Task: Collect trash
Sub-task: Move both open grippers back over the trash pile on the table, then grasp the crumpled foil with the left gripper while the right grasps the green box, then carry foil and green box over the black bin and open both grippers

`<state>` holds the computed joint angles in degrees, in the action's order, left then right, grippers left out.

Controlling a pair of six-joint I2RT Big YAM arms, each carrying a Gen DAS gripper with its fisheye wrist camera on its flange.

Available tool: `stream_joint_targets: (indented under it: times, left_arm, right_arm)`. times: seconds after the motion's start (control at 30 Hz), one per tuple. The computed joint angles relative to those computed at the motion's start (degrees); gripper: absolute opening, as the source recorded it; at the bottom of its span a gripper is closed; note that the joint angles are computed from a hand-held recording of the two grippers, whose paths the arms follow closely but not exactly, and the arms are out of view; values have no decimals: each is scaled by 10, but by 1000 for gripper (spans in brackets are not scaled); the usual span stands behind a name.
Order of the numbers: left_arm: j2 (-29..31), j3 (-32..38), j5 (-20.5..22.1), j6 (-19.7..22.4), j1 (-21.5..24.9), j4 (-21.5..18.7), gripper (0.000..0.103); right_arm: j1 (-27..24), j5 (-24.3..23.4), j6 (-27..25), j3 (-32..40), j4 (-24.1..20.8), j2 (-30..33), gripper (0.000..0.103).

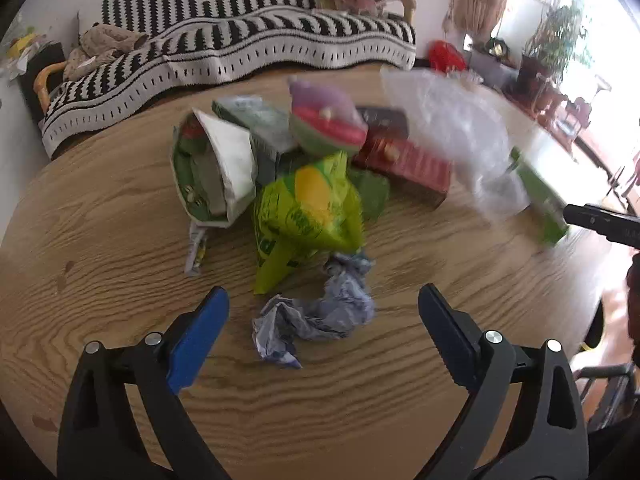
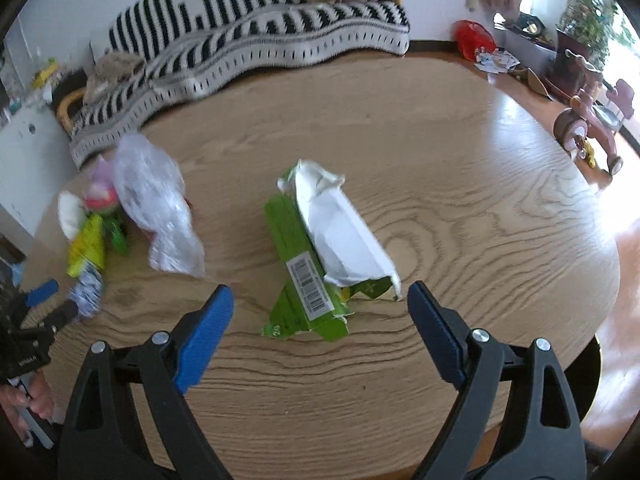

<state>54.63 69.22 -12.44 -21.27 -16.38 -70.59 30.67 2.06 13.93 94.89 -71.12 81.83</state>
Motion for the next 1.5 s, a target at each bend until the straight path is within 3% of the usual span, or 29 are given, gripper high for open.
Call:
stream_joint_targets:
  times: [0.1, 0.23, 0.27, 0.3, 0.37, 0.4, 0.43, 0.47, 0.57, 0.83, 1.1, 1.27, 1.5]
  left_arm:
    - [3, -15, 11, 3, 9, 7, 93]
    - [8, -24, 10, 10, 16, 18, 92]
    - [10, -25, 11, 11, 16, 20, 88]
    - [11, -25, 1, 10, 13, 20, 85]
    - [13, -23, -15, 12, 3, 20, 64]
    - [13, -20, -14, 14, -2, 16, 59]
    - [13, -17, -18, 9, -11, 7, 52]
    - [14, -14, -26, 5, -18, -1, 45]
    - [12, -3, -40, 0, -39, -23, 40]
    - [4, 39, -46, -28, -79, -49, 39]
    - [48, 113, -55, -54, -123, -29, 39]
    - [112, 164, -60, -71, -179, 2, 39]
    - [229, 232, -54, -58, -276, 73, 39]
  right_arm:
    - [9, 24, -11, 3, -3, 21, 80]
    - [14, 33, -12, 0, 0, 34, 63]
    - [15, 34, -13, -2, 5, 33, 60]
    - [15, 32, -13, -1, 7, 33, 51]
    - [15, 25, -14, -1, 7, 32, 29]
    - [15, 22, -16, 2, 6, 34, 18]
    - [15, 18, -16, 5, 5, 36, 14]
    - [15, 15, -16, 3, 6, 34, 14]
    - [14, 8, -14, 4, 13, 26, 14]
    - [5, -11, 1, -9, 34, -17, 14]
    - [-55, -24, 7, -49, 43, -93, 14]
    - [-151, -39, -5, -88, 40, -149, 14]
    - [-370, -95, -62, -170, 23, -222, 14]
